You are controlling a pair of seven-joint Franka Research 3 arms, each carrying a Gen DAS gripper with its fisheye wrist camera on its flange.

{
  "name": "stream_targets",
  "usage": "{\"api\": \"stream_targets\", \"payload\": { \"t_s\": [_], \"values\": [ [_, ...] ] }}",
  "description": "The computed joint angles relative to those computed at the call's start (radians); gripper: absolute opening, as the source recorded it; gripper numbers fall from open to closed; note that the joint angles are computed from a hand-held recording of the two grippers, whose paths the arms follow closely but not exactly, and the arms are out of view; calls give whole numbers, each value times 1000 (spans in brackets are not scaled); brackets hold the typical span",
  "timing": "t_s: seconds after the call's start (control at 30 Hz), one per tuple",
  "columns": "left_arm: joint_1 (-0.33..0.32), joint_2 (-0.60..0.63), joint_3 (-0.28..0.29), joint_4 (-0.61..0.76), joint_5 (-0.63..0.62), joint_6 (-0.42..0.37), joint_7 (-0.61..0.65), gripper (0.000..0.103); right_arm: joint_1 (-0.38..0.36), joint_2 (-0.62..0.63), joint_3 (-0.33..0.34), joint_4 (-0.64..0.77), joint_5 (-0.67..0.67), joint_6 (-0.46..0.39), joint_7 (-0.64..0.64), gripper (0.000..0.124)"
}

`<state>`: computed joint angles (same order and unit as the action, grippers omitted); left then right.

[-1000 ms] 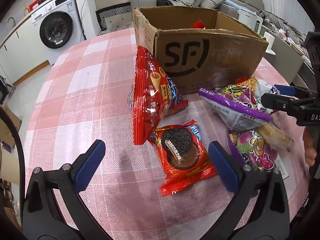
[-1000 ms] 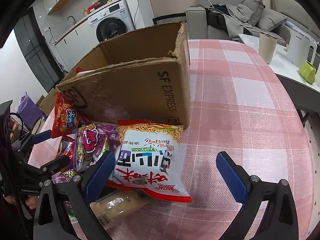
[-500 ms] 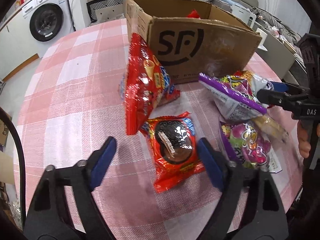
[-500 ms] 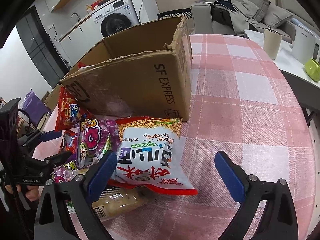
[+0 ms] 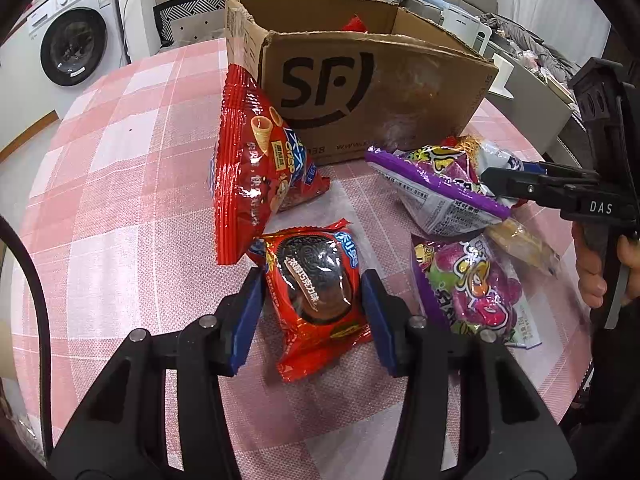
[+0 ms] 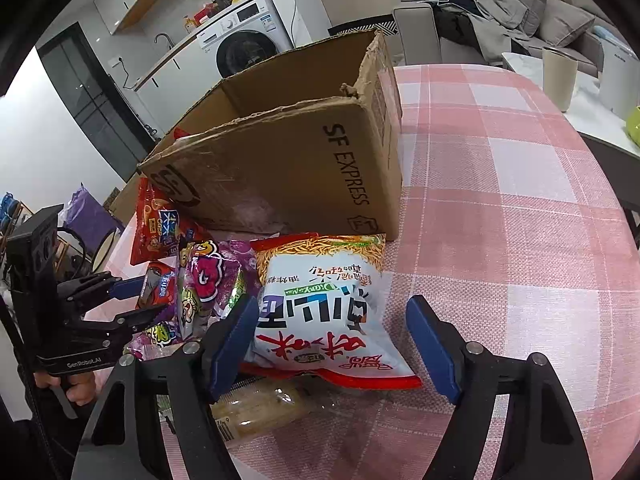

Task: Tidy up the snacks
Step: 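Grasp the red Oreo pack with the left gripper while the right gripper grasps the noodle bag, then lift both held packs and carry them over the cardboard box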

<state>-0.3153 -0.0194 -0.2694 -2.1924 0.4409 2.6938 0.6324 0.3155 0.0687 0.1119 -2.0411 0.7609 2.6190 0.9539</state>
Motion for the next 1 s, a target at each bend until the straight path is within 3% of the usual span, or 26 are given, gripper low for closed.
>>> {"api": "stream_targets", "payload": {
  "t_s": [0.23, 0.43, 1.0],
  "values": [
    [3, -16, 1, -17, -7, 20, 1, 45, -7, 4, 0, 3, 54, -15, -30, 70],
    [5, -26, 0, -23, -8, 28, 3, 45, -9, -4, 0, 0, 89, -27, -71, 57],
    [17, -81, -9, -55, 25, 59, -38, 45, -9, -40, -12, -21, 130, -17, -116, 56]
  ]
}}
